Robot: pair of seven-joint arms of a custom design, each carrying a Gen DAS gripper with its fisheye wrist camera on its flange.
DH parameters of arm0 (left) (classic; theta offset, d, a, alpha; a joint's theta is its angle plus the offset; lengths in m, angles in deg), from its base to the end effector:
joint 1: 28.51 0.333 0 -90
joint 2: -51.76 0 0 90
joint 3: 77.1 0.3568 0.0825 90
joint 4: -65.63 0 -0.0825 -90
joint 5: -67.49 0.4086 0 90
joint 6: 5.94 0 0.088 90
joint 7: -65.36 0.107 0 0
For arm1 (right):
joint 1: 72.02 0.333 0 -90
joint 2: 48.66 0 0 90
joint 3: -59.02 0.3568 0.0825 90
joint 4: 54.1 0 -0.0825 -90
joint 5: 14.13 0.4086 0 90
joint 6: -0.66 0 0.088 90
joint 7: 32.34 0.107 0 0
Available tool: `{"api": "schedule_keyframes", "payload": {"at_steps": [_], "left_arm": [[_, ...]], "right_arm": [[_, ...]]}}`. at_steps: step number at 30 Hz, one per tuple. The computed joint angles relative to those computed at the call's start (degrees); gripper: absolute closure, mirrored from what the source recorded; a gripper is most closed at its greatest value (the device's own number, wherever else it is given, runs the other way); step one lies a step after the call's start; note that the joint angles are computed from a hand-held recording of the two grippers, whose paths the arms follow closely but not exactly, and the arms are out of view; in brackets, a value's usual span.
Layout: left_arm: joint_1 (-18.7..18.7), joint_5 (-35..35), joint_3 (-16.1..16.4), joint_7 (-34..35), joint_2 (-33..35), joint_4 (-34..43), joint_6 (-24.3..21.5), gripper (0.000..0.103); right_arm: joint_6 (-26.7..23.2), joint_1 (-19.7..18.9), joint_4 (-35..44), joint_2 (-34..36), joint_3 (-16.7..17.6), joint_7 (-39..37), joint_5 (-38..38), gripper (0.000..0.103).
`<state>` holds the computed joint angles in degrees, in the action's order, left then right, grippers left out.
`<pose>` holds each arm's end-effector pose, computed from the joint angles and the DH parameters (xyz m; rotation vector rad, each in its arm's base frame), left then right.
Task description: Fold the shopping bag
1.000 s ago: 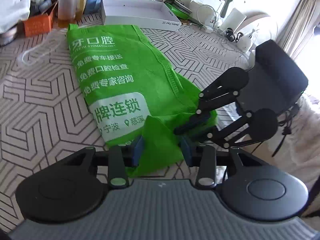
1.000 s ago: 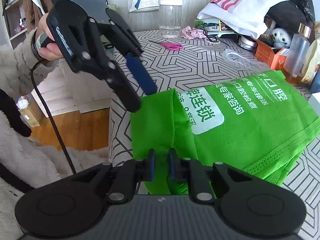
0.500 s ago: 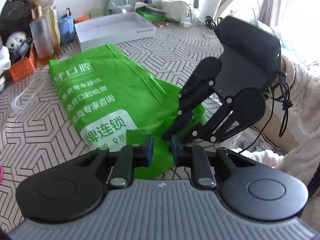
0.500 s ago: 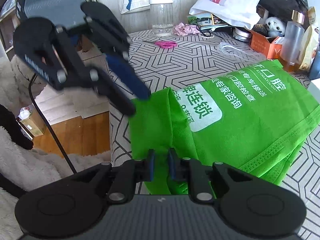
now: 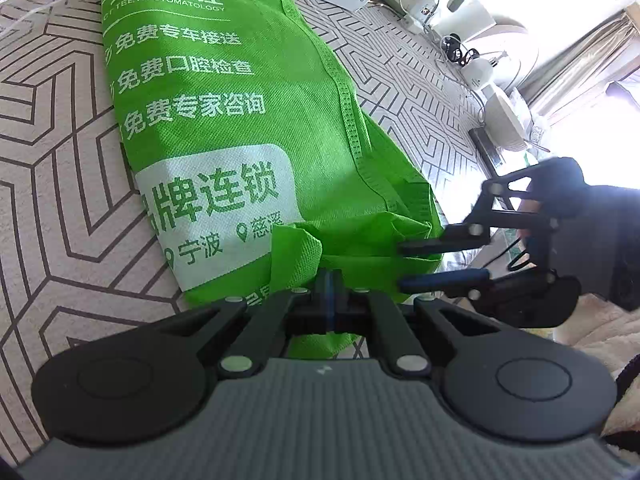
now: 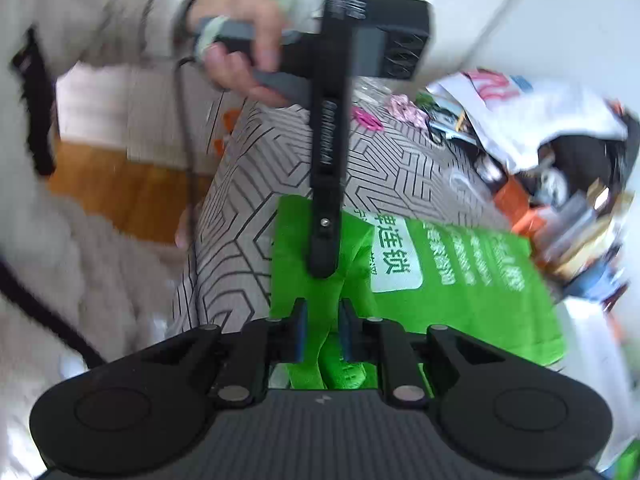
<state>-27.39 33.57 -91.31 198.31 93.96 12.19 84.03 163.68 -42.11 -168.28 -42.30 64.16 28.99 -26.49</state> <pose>0.7758 -0.1619 0.5066 0.8530 -2.4347 0.8506 0.5284 0.3818 0.5217 -2.5383 0.3591 -0.7901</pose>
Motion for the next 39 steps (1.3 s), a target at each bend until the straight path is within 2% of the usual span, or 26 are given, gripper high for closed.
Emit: {"api": "schedule_keyframes", "payload": {"at_steps": [1, 4, 7, 10, 13, 15, 18, 23, 25, 27, 30, 36, 39], "left_arm": [[-0.10, 0.23, -0.01, 0.45, -0.05, 0.04, 0.02, 0.100], [-0.22, 0.34, 0.00, 0.56, -0.15, -0.06, 0.09, 0.100], [-0.06, -0.15, -0.19, -0.45, 0.97, 1.39, -1.02, 0.100], [0.12, -0.47, -0.47, -1.84, 2.41, 3.43, -2.41, 0.100], [0.18, -0.18, -0.56, -0.48, 1.84, 2.59, -1.66, 0.100], [0.25, -0.32, -0.45, 0.11, 0.64, 0.64, -0.34, 0.100], [0.27, -0.61, -0.09, 1.39, -2.10, -3.66, 2.75, 0.100], [-2.19, 1.39, 1.83, 9.98, -15.62, -23.03, 19.72, 0.100], [-2.94, 1.23, 1.99, 12.42, -18.46, -26.86, 23.52, 0.088], [-3.92, 1.57, 2.14, 15.05, -21.03, -30.39, 27.73, 0.085], [-4.94, 2.39, 2.56, 17.07, -22.82, -32.83, 31.13, 0.080], [-5.51, 3.04, 3.09, 18.58, -24.06, -34.45, 33.76, 0.071], [-5.78, 3.17, 3.17, 19.18, -24.86, -35.82, 35.89, 0.066]], "right_arm": [[-1.33, 0.43, 0.09, -0.36, -0.22, 0.18, -1.97, 0.066], [-2.78, 1.16, -0.43, -0.95, -0.44, 1.17, -9.95, 0.068], [-3.60, 2.04, 0.59, 0.11, -0.96, 6.04, -17.81, 0.068], [-2.67, 2.74, 0.92, 1.39, -1.67, 7.74, -25.37, 0.068], [-2.24, 3.44, 1.77, 2.69, -2.66, 10.39, -30.37, 0.068], [-2.44, 2.84, 2.15, 2.95, -2.08, 8.37, -27.39, 0.069], [-3.03, 1.82, 2.72, 3.19, -1.27, 6.62, -18.72, 0.070], [-3.70, 0.85, 3.36, 3.34, -0.74, 7.63, -5.46, 0.073], [-4.46, 0.68, 4.03, 3.57, -0.67, 7.71, -1.84, 0.074], [-5.60, 0.40, 4.80, 3.80, -0.48, 7.44, 1.68, 0.076], [-7.66, -1.11, 6.15, 4.18, 0.58, 5.00, 9.73, 0.076], [-11.45, -4.98, 8.30, 4.82, 2.32, -0.61, 28.64, 0.076], [-12.17, -5.53, 8.52, 4.90, 2.26, -0.93, 33.30, 0.076]]}}
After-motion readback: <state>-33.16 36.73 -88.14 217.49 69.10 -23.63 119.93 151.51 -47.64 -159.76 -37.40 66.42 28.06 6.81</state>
